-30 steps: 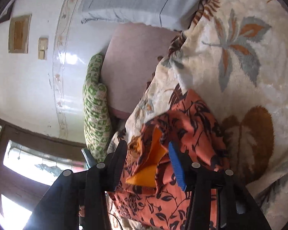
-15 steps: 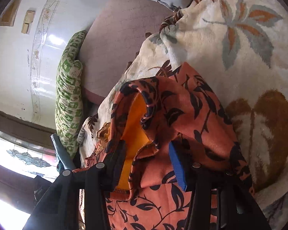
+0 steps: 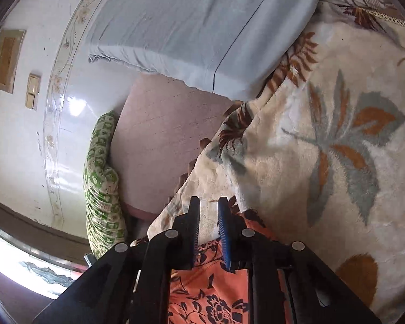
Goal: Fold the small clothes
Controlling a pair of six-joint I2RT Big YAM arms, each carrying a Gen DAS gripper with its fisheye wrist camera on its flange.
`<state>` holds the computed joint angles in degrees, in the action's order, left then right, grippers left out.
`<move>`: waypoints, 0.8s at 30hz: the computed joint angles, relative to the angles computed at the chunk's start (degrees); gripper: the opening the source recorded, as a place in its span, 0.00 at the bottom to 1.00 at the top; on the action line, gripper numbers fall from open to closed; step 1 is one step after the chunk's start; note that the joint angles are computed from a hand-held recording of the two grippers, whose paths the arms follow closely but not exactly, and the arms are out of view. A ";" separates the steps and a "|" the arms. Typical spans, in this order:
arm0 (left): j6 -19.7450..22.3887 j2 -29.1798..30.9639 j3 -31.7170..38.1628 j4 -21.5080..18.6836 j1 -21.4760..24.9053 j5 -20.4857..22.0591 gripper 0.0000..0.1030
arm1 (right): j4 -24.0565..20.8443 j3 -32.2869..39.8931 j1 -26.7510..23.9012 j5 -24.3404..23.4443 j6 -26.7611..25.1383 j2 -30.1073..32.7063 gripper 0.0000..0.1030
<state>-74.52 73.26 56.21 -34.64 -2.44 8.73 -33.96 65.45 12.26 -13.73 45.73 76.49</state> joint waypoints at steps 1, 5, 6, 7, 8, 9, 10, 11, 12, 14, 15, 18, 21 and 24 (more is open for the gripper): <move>-0.22 -0.68 -0.67 0.38 0.14 0.10 0.27 | -0.95 -0.70 -0.03 -1.12 -1.23 -0.82 0.26; 0.41 -7.91 -6.79 -0.17 -1.02 0.36 0.33 | -5.72 -4.91 1.01 -2.38 -5.81 -5.61 0.33; 0.97 -11.80 -8.86 -2.82 -1.95 0.11 0.37 | -7.13 -5.93 1.53 -1.79 -6.72 -6.85 0.35; 1.22 -12.99 -9.83 -3.81 -3.09 -0.03 0.38 | -8.66 -6.91 2.09 -1.08 -7.47 -8.16 0.36; 1.32 -14.69 -10.91 -4.94 -4.22 0.02 0.38 | -9.69 -7.99 2.59 -0.64 -7.88 -9.52 0.36; 1.08 -16.81 -12.17 -5.88 -5.36 0.20 0.38 | -10.45 -9.00 3.05 -0.42 -7.90 -10.85 0.36; 0.41 -18.58 -13.58 -5.60 -6.47 0.29 0.39 | -11.12 -9.89 3.48 -0.23 -7.72 -12.11 0.36; -0.43 -20.66 -14.55 -6.06 -7.58 0.02 0.39 | -11.52 -10.68 3.81 -0.24 -7.53 -13.26 0.37; -1.36 -22.12 -15.29 -6.34 -8.69 -0.41 0.40 | -11.87 -11.19 4.12 -0.19 -7.29 -14.17 0.38; -2.43 -23.70 -15.82 -6.11 -10.40 -0.75 0.40 | -12.13 -11.58 5.28 0.62 -6.61 -15.48 0.39; -1.97 -24.12 -15.04 -7.26 -10.83 -1.17 0.41 | -11.49 -11.45 5.76 0.38 -6.37 -15.65 0.39; -0.34 -20.50 -11.05 -7.89 -12.39 -3.07 0.51 | -7.88 -10.55 8.06 -1.02 -4.61 -14.56 0.47; 2.53 -14.22 -6.69 -7.75 -13.72 -3.26 0.52 | -3.32 -9.12 10.80 -4.78 -2.79 -9.86 0.51; 5.82 -7.92 -2.96 -6.11 -13.20 -1.81 0.52 | -0.88 -6.64 13.47 -6.42 -3.19 -3.58 0.51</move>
<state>-68.70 65.34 53.25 -40.74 -15.64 6.92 -34.84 58.81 25.73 -20.15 42.54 72.90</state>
